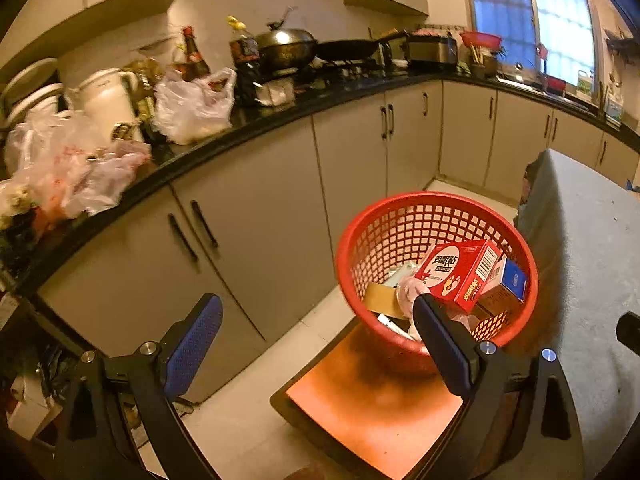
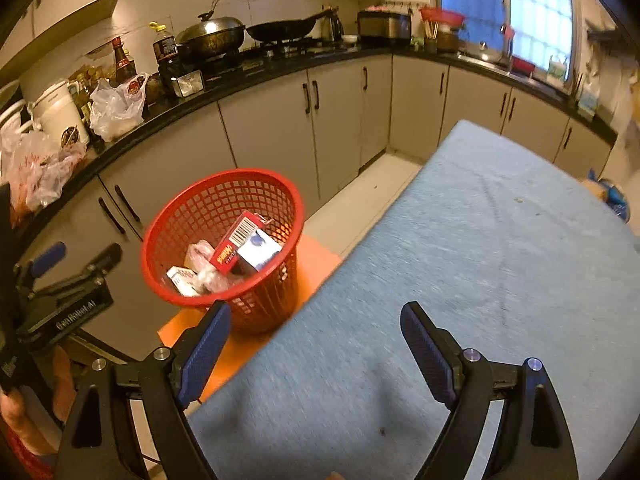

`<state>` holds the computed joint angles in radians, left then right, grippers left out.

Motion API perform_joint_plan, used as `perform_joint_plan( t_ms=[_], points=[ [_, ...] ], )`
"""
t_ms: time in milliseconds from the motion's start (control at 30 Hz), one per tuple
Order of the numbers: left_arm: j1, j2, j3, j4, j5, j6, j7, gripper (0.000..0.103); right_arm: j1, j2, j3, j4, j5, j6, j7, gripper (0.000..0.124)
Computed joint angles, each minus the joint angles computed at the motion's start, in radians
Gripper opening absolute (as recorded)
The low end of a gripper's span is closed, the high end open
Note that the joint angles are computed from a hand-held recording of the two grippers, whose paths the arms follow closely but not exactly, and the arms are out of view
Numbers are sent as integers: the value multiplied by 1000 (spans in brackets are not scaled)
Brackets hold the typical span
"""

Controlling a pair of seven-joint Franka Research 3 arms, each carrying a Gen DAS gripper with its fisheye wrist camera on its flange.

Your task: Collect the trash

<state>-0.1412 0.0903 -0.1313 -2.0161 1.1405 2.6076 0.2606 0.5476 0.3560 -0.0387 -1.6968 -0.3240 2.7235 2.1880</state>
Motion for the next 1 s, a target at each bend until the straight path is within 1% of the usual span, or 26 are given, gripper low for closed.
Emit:
perform_joint_plan(
  t_ms=[67, 167, 267, 367, 500, 700, 800, 1000],
  points=[
    [-12, -34, -9, -31, 25, -29, -40, 95, 26, -39, -29, -58, -58, 28, 56, 92],
    [-18, -74, -28, -69, 47, -29, -76, 95, 49, -83, -54, -119, -169, 41, 154, 92],
    [-25, -105, -51, -102, 82, -41, -124, 95, 44, -134, -52, -184, -269, 53, 237, 92],
    [-29, -121, -66, -124, 74, -42, -124, 95, 32, -178, -39, -236, -362, 51, 311, 92],
    [-39, -141, -86, -147, 69, -55, -130, 95, 10, -239, -14, -298, -490, 46, 421, 93],
    [-44, -188, -105, -196, 79, -61, -160, 95, -43, -314, 49, -374, -624, 45, 546, 94],
    [-43, -214, -116, -223, 86, -63, -187, 95, -75, -345, 85, -411, -673, 48, 596, 94],
    [-45, -229, -135, -243, 103, -73, -201, 95, -141, -379, 150, -458, -696, 60, 620, 94]
  ],
)
